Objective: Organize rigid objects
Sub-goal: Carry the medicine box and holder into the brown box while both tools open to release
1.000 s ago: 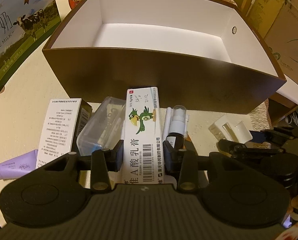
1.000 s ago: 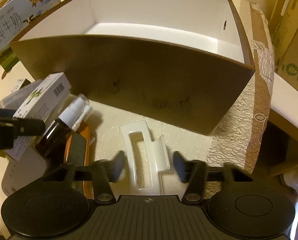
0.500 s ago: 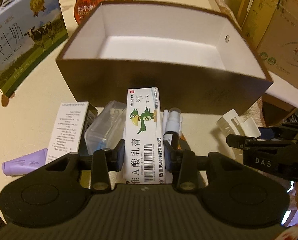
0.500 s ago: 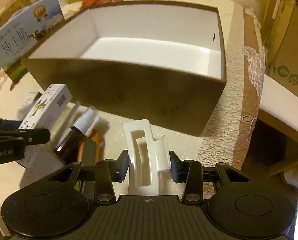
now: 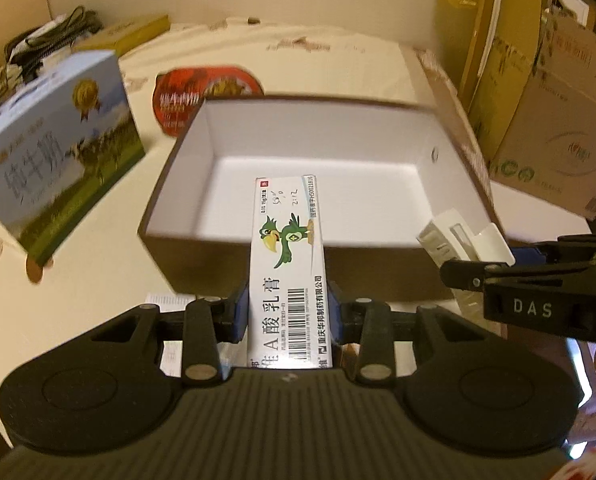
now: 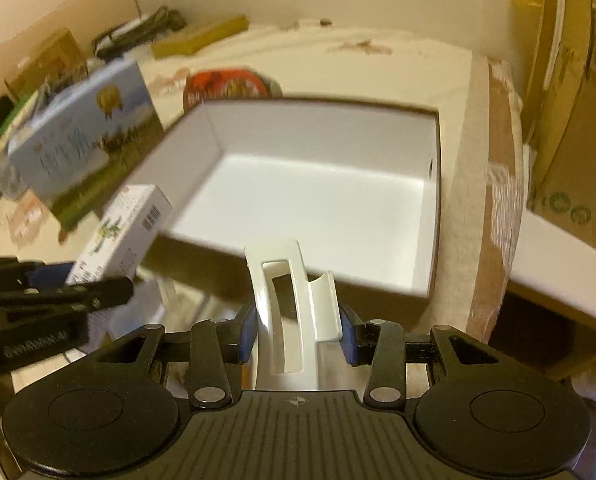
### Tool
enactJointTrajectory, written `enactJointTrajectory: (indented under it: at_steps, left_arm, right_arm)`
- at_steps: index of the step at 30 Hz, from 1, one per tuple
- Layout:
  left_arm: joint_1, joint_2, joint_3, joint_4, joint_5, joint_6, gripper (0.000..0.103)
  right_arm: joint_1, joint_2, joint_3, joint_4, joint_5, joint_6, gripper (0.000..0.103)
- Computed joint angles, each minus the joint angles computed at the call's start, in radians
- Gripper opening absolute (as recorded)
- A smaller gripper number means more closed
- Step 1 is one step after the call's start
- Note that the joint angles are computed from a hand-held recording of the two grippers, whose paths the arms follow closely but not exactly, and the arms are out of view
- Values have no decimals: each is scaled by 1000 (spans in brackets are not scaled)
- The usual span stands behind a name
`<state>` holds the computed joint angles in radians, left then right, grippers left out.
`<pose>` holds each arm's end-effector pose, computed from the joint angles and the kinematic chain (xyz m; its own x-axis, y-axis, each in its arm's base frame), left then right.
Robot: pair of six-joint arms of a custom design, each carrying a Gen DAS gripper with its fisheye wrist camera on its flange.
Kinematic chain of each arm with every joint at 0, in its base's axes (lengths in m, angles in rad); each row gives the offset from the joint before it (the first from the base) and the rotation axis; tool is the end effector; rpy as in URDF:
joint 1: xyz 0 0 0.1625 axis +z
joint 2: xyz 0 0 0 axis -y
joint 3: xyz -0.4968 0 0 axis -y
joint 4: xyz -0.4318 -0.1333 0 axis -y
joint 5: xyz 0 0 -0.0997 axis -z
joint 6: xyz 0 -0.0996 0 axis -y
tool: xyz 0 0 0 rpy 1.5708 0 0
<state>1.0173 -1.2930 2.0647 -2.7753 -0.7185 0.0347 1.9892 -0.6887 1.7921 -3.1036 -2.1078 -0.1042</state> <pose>-0.1192 -0.5890 0.3214 -0.7090 0.1042 -0.6975 0.5021 0.7691 -0.3955 0.3614 -0.6102 0.0564 -0.8285 -0.2401 0.5059 -0.4581 0.8102 -0.3657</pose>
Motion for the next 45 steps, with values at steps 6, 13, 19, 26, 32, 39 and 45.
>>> enactJointTrajectory:
  at_steps: [6, 13, 19, 26, 32, 39, 45]
  left_arm:
    - [21, 68, -83, -49, -31, 58, 33]
    - [54, 167, -193, -93, -43, 127, 33]
    - [91, 234, -268, -73, -78, 145, 33]
    - [124, 284, -324, -10, -91, 124, 34]
    - [139, 305, -335, 23, -81, 111, 34]
    - [151, 309, -341, 50, -92, 92, 44]
    - [150, 301, -329, 51, -80, 88, 44]
  right_arm:
    - [-12, 34, -93, 5, 22, 17, 38]
    - [-40, 89, -209, 41, 32, 33, 38]
    - [-76, 132, -288, 113, 17, 83, 38]
    - [-99, 164, -322, 165, -23, 101, 38]
    - [-108, 172, -314, 172, -34, 111, 38]
    - [-111, 173, -310, 167, -32, 119, 39]
    - [-112, 169, -300, 148, -27, 115, 39]
